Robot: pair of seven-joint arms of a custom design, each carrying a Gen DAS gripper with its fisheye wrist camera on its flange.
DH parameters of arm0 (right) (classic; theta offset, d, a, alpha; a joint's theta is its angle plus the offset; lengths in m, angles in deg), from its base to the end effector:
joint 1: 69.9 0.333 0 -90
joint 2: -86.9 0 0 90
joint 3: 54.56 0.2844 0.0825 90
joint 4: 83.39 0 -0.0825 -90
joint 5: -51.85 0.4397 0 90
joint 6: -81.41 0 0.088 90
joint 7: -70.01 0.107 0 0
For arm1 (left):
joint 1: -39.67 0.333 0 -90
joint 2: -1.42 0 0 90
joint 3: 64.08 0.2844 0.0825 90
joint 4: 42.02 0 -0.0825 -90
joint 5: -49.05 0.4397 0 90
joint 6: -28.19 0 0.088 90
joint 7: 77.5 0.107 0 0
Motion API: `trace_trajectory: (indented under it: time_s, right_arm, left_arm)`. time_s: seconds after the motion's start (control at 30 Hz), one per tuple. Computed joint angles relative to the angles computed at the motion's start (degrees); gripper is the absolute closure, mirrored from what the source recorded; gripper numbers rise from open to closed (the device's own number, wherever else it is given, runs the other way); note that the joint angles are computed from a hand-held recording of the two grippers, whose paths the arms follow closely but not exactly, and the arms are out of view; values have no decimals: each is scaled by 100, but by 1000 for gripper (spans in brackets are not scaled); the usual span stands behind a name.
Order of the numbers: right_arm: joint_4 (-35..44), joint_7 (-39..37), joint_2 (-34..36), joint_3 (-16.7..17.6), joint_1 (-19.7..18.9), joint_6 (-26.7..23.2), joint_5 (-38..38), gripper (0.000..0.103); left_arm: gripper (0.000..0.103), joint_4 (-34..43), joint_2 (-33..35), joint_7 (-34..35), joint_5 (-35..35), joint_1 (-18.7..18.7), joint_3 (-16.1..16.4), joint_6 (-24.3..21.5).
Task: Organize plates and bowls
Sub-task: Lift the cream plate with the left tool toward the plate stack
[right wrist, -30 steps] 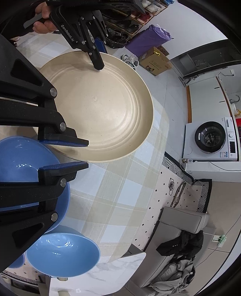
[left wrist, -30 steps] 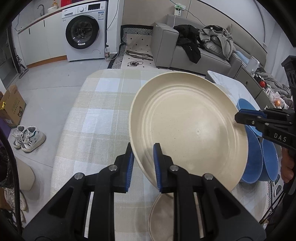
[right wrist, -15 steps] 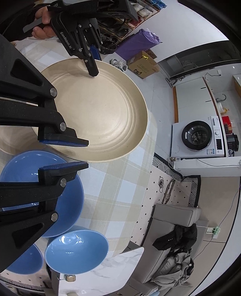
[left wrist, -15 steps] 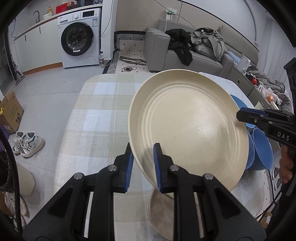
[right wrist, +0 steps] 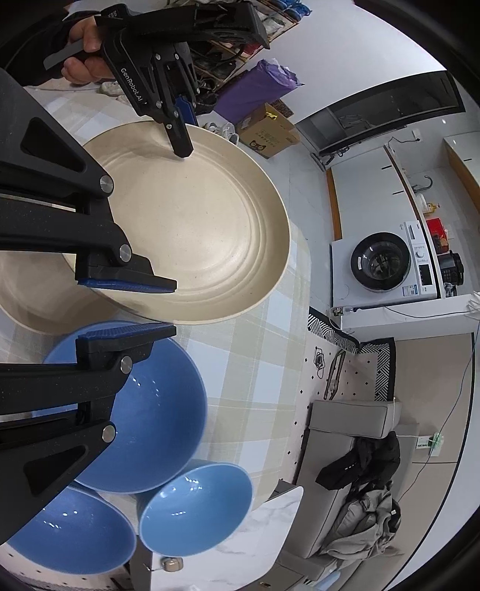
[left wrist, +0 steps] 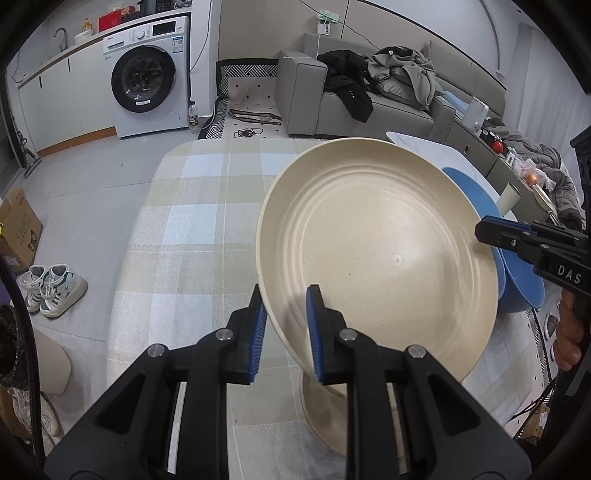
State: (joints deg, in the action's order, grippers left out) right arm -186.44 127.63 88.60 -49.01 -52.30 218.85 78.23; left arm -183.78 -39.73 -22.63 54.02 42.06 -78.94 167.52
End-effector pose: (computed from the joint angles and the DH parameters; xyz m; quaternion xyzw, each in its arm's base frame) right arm 0.6142 0.2656 0.5410 -0.8570 0.3897 -0.0812 0.3273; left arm 0.4503 -0.1100 0.5621 -0.7710 0.5378 -0.2490 0.2330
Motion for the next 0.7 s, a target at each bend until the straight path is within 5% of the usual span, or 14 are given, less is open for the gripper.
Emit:
trace_trajectory:
  time_s: [0.7]
  right_arm:
    - [-1352, -401, -775, -239, 216, 327, 734, 85]
  left_arm:
    - [86, -678, -443, -120, 24, -162, -146, -93]
